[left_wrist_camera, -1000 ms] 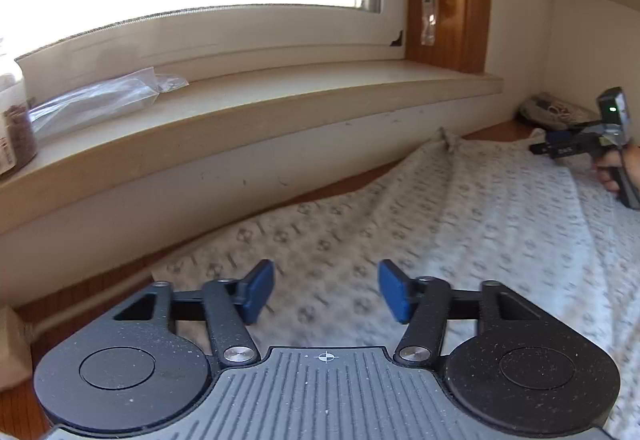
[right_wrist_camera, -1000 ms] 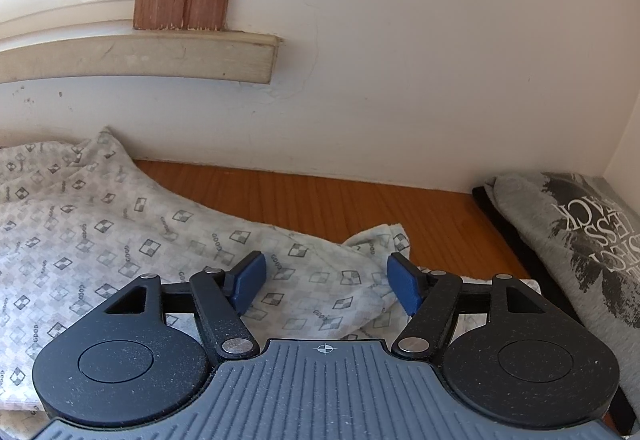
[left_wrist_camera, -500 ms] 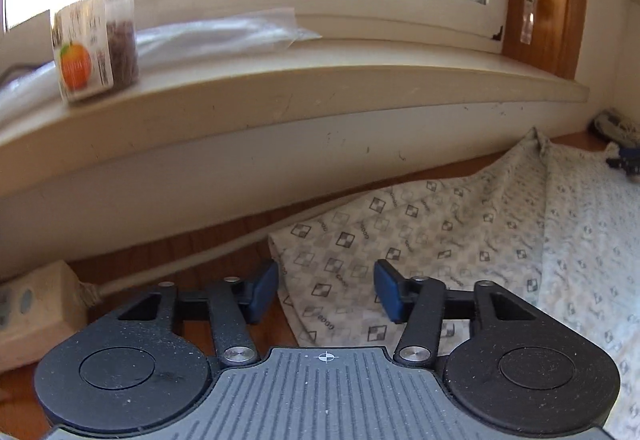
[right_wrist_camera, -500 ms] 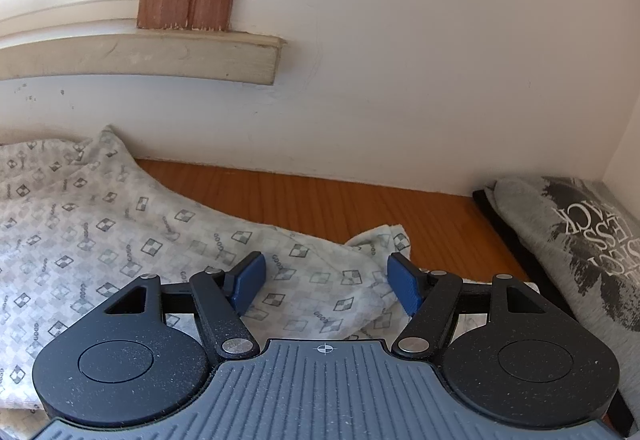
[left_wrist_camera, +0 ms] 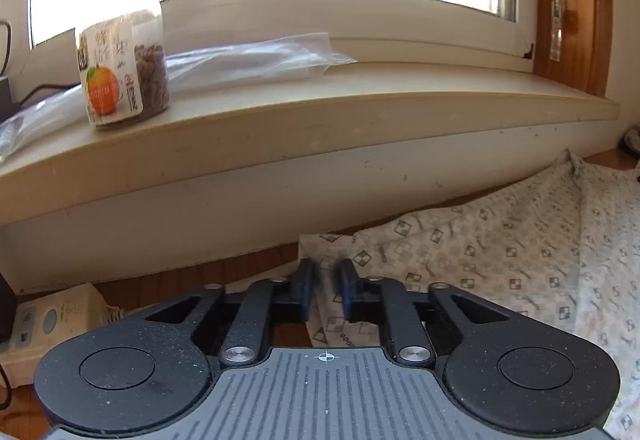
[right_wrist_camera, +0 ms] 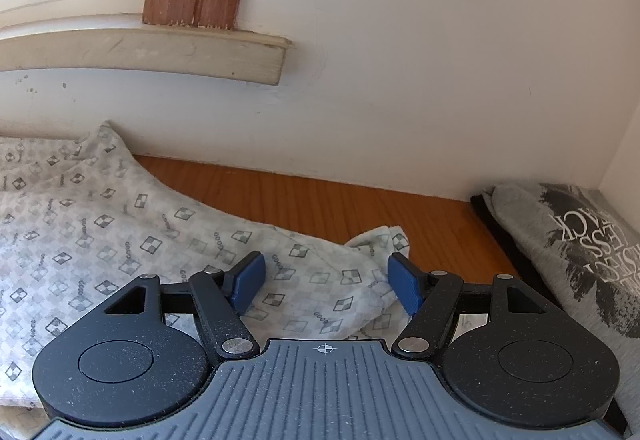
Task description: Fold clothes
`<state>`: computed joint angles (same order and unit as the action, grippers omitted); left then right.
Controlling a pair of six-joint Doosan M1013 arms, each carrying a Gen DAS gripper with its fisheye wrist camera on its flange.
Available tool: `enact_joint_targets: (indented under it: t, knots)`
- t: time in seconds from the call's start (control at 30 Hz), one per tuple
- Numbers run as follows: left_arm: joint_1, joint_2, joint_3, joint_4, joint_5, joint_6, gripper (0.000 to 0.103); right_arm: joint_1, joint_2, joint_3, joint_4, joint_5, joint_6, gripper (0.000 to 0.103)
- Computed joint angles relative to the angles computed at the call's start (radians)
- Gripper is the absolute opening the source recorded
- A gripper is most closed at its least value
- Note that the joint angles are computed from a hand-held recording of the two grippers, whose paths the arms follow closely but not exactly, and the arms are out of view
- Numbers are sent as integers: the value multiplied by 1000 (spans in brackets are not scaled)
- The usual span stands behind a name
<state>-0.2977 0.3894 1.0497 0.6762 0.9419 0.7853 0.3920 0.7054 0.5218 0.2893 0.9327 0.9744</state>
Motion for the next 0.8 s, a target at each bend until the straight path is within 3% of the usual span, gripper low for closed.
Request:
enact_joint_targets:
  t: [0.07,0.13,0.33,0.47,0.7,0.8]
  knots:
    - [-14,-11,11,18,-13,5,66,0,0,0,1,1,0,68]
    - [-25,-21,22,27,-37,21,78,0,-1,2,2,0,0,68]
    - [-40,-23,12,-106,-82,128,82,-1,-4,7,2,-4,-2,68]
    - [-50,-8,-7,-134,-8,203,82,-1,-3,6,2,-4,-4,68]
    - [-46,-46,50,-125,55,167,81,-2,-2,5,3,-5,-6,68]
    - [-45,-65,72,-117,57,128,81,-20,37,-64,13,26,-21,68]
